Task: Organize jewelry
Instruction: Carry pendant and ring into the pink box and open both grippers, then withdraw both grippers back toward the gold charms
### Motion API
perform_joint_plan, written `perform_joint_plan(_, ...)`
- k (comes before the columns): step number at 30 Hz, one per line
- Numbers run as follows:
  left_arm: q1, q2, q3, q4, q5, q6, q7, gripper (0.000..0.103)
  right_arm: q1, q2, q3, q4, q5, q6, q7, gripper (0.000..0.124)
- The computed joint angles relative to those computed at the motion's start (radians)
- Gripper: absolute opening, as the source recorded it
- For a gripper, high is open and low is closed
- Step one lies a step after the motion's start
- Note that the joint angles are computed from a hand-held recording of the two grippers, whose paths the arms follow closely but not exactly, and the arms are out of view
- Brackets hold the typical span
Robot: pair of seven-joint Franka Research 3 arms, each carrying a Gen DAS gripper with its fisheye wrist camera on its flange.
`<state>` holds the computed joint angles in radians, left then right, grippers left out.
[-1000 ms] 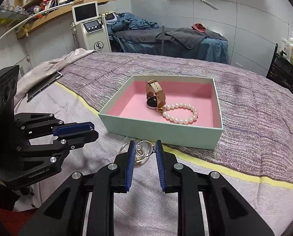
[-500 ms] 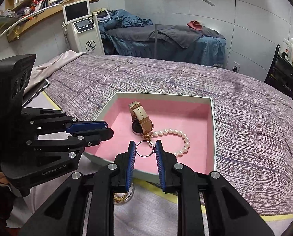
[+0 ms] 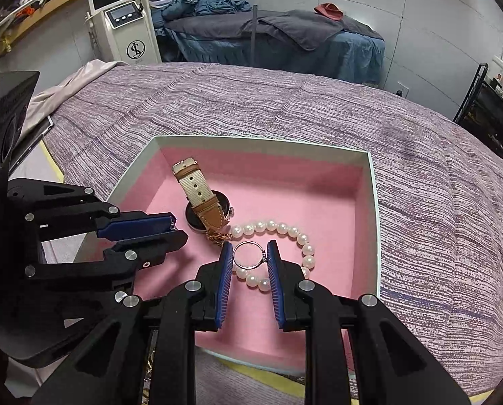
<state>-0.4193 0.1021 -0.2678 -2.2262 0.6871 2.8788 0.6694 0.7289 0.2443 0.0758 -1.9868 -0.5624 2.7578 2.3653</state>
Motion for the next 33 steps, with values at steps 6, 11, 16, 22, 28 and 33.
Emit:
perform_joint_plan(6,-0.005,0.014,0.003,0.018,0.005,-0.020,-0.004,0.013,-0.001,0.018,0.001,0.021,0.016,-0.022,-0.028,0.020)
perform_joint_plan(11,-0.010,0.010,0.007,0.020,0.037,-0.029,-0.028,0.013,0.007,0.013,-0.008,0.012,-0.002,-0.012,-0.014,0.021)
perform_joint_plan(16,-0.011,-0.015,0.011,0.006,0.097,-0.029,-0.089,0.014,0.011,-0.001,-0.013,-0.002,-0.031,0.009,0.009,0.029)
perform_joint_plan(22,-0.001,-0.083,0.002,-0.025,0.280,-0.064,-0.258,0.059,0.016,-0.037,-0.020,-0.024,-0.135,0.016,0.102,0.040)
perform_joint_plan(28,0.035,-0.181,-0.040,-0.089,0.421,-0.109,-0.419,0.078,0.006,-0.088,-0.007,-0.064,-0.281,0.011,0.250,0.053)
perform_joint_plan(33,0.063,-0.263,-0.074,-0.166,0.477,-0.096,-0.540,0.087,-0.029,-0.136,0.037,-0.113,-0.376,0.018,0.366,0.063)
